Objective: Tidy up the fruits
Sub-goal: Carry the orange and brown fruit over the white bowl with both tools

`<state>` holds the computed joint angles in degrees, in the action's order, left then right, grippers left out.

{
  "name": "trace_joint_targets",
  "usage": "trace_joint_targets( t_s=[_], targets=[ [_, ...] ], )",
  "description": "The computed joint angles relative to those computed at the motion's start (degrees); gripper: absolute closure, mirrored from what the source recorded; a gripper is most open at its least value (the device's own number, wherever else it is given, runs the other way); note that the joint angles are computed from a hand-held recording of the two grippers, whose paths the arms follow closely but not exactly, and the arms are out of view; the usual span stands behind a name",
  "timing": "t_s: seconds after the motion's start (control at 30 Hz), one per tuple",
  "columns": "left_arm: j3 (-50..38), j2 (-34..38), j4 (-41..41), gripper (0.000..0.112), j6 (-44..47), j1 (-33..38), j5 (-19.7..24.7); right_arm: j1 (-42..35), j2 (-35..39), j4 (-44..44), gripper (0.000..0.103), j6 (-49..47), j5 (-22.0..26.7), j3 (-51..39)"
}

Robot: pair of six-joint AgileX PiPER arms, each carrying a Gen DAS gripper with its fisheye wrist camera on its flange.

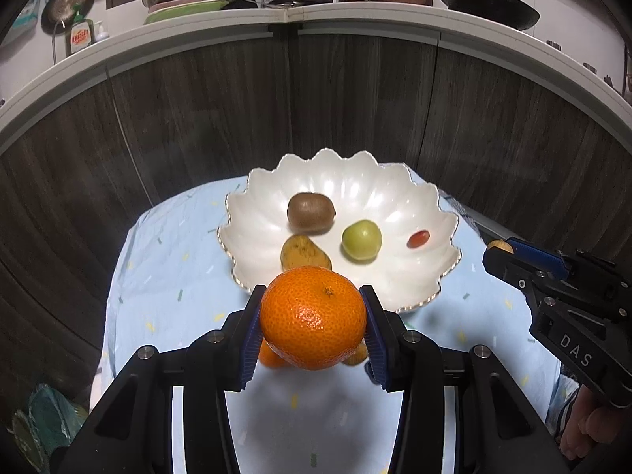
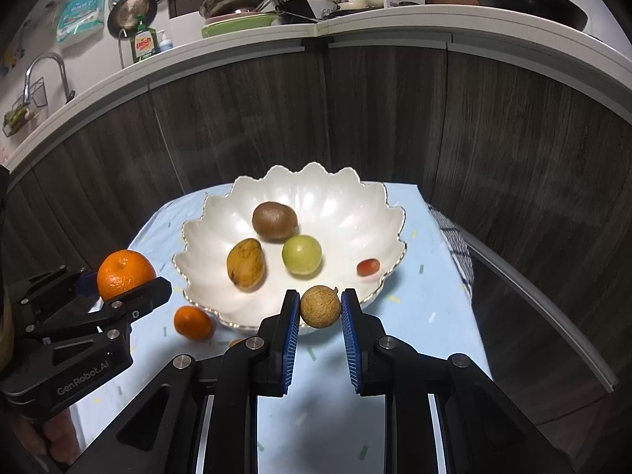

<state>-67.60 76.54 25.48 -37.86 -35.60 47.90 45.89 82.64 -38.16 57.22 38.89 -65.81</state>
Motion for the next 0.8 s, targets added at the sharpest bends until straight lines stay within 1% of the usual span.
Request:
trace_joint_targets(
  t_s=[0.3, 0.5, 0.8],
  targets=[
    [-3.7, 2.9, -2.3, 0.067, 3.0, 2.0, -0.8, -2.4, 1.3, 2.2, 0.08, -3.3, -0.1, -3.0],
    [-6.9, 6.5, -4.2, 0.067, 4.5, 1.8, -1.2, -5.4, 3.3, 4.8, 0.08, -7.5, -0.8, -6.2],
    [-10.9, 12.3, -8.2, 0.067, 6.7, 2.9, -1.9, -10.8, 8.0, 11.5, 0.08, -16.0, -2.4, -11.4]
  ],
)
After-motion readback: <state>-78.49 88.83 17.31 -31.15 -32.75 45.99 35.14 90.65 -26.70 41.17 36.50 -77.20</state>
